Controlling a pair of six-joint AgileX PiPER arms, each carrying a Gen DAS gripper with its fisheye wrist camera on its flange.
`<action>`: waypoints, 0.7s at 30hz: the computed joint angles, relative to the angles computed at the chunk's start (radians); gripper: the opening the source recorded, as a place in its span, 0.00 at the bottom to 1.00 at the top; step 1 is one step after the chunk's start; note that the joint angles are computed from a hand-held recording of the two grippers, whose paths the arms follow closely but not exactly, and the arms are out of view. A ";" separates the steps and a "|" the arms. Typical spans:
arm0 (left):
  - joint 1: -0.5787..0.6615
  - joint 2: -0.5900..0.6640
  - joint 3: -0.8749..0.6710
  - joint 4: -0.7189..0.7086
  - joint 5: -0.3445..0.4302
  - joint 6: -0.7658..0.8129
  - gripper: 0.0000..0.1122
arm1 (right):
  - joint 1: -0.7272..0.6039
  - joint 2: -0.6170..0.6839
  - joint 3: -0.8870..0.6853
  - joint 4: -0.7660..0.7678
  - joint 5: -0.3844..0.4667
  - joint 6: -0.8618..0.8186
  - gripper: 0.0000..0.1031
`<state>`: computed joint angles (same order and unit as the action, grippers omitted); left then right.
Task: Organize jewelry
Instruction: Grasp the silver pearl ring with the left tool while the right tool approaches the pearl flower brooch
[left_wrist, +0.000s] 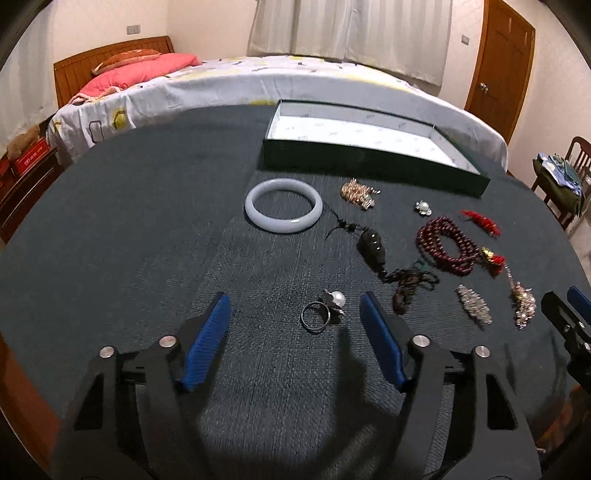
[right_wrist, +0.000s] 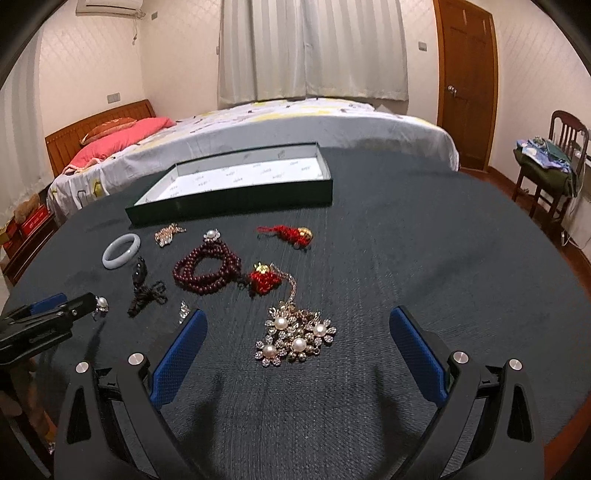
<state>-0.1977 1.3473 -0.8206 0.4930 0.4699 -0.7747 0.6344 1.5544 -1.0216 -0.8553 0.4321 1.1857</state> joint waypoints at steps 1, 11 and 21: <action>0.000 0.012 -0.004 0.002 -0.006 0.002 0.61 | -0.006 0.002 0.003 0.010 -0.007 -0.009 0.93; 0.003 0.073 -0.030 -0.018 -0.033 0.053 0.49 | -0.038 0.034 -0.016 0.105 -0.041 -0.106 0.92; 0.010 0.077 -0.038 -0.079 -0.047 0.121 0.40 | -0.053 0.076 -0.058 0.277 -0.035 -0.286 0.57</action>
